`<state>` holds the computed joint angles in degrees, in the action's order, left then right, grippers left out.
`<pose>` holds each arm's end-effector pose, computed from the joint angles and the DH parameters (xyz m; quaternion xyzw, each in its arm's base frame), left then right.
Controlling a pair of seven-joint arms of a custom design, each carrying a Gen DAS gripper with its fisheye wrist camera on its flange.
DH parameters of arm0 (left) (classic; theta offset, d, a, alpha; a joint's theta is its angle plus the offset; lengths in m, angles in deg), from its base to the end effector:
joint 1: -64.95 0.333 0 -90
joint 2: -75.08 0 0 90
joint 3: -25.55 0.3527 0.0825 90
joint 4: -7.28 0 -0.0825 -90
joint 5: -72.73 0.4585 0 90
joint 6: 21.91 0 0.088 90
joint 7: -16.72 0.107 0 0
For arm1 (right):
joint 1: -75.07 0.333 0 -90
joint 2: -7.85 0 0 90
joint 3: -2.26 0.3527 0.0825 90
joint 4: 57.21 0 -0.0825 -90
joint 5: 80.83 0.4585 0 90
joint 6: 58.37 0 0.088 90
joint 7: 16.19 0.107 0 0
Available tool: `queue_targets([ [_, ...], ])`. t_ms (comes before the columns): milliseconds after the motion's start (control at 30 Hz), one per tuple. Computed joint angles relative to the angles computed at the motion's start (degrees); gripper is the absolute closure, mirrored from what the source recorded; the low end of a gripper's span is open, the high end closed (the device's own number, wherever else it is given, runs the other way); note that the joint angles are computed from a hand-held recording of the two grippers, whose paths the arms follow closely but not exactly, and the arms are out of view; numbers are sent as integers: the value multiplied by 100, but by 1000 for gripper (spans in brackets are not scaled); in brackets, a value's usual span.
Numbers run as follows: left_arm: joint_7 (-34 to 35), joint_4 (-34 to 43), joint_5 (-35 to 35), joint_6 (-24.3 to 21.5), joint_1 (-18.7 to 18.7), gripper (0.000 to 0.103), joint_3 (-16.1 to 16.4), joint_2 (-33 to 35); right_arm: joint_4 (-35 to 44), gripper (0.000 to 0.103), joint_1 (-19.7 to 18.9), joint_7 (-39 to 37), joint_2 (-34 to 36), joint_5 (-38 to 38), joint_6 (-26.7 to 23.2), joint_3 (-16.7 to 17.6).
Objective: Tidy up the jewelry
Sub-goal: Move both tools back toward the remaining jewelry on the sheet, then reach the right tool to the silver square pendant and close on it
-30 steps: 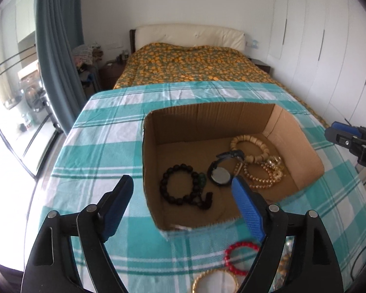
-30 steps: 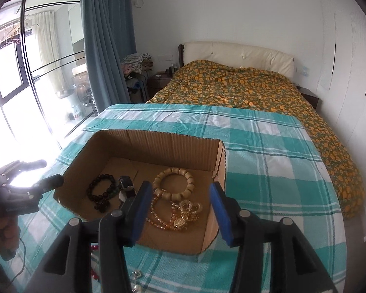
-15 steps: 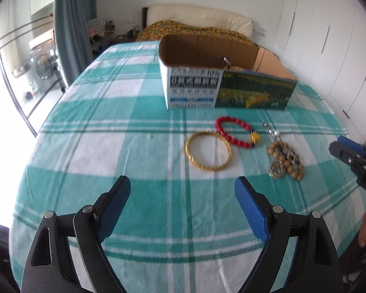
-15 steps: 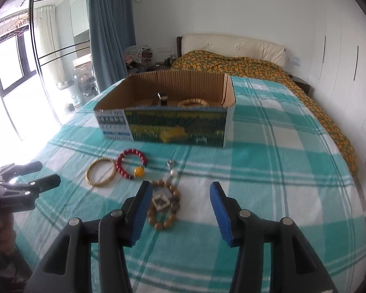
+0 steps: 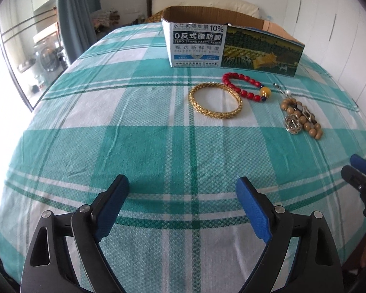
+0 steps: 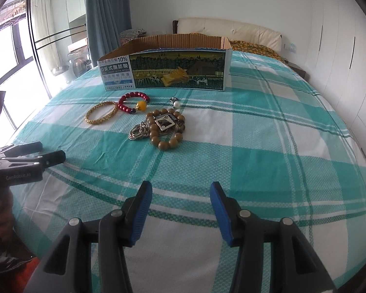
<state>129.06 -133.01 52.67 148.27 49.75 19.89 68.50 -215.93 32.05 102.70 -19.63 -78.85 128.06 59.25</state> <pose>0.5329 -0.1784 0.3988 -0.5114 0.7983 -0.2703 0.1678 0.4534 0.0944 0.3610 -0.5808 0.7044 -0.3178 0.2559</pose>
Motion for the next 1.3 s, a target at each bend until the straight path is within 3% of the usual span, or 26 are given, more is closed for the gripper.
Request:
queue_targets([
  [267,21,98,86,-217,72,1,-64,47,-42,53,121,-43,137,92,76,-146],
  [700,2,102,97,-213,104,0,-103,56,-19,53,245,-263,349,335,138,-325],
  [1233,-81,137,129,-264,138,1,-122,70,85,53,111,-300,349,400,57,-163],
  [1300,25,166,-135,-254,89,1,-62,72,89,53,95,-266,327,361,45,-146],
])
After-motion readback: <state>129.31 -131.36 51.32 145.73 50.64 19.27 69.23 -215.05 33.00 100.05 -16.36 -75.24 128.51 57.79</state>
